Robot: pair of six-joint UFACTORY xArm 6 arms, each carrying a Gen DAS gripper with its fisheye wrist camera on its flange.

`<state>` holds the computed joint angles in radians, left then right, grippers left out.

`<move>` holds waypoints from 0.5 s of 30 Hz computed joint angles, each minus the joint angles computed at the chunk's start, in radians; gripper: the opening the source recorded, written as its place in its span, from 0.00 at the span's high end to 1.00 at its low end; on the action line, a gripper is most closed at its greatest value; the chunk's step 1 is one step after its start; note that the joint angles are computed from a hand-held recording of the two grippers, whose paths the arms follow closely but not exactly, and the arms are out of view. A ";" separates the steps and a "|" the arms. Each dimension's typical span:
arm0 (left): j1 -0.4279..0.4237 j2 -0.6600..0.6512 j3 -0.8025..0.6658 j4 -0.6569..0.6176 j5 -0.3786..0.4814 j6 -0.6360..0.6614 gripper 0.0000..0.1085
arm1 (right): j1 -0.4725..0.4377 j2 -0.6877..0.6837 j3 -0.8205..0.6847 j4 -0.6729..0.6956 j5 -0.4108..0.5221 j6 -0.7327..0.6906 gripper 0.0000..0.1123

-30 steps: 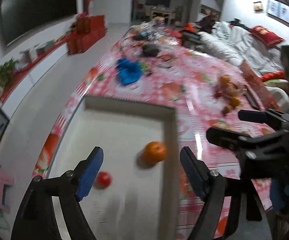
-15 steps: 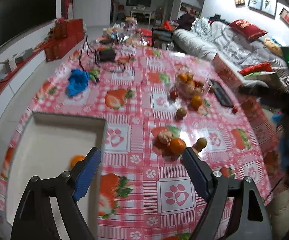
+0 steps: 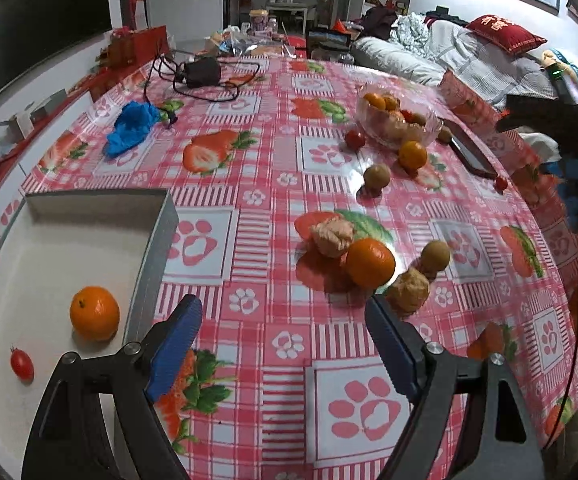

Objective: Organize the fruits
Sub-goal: 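Move the right gripper toward the kiwi beside the black phone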

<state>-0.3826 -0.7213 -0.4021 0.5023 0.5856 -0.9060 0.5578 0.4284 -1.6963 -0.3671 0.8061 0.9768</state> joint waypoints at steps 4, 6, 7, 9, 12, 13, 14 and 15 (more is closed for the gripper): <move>0.014 0.014 -0.006 -0.003 -0.014 0.023 0.21 | -0.015 0.114 -0.133 0.005 0.033 0.014 0.08; 0.018 0.022 -0.005 -0.015 -0.011 0.039 0.21 | -0.020 0.181 -0.215 0.008 0.063 0.011 0.08; 0.020 0.027 -0.004 -0.029 -0.010 0.051 0.21 | -0.022 0.210 -0.252 0.007 0.078 0.009 0.08; 0.027 0.033 -0.001 -0.056 -0.014 0.067 0.21 | -0.025 0.267 -0.329 0.001 0.114 0.003 0.08; 0.025 0.044 -0.005 -0.059 -0.015 0.063 0.21 | -0.028 0.332 -0.413 -0.016 0.145 -0.012 0.08; 0.022 0.046 -0.005 -0.059 -0.019 0.062 0.21 | -0.025 0.362 -0.460 -0.026 0.171 -0.018 0.08; 0.019 0.051 -0.007 -0.056 -0.021 0.061 0.21 | -0.025 0.390 -0.501 -0.031 0.192 -0.024 0.08; 0.015 0.056 -0.011 -0.045 -0.021 0.056 0.21 | -0.025 0.422 -0.548 -0.031 0.215 -0.031 0.08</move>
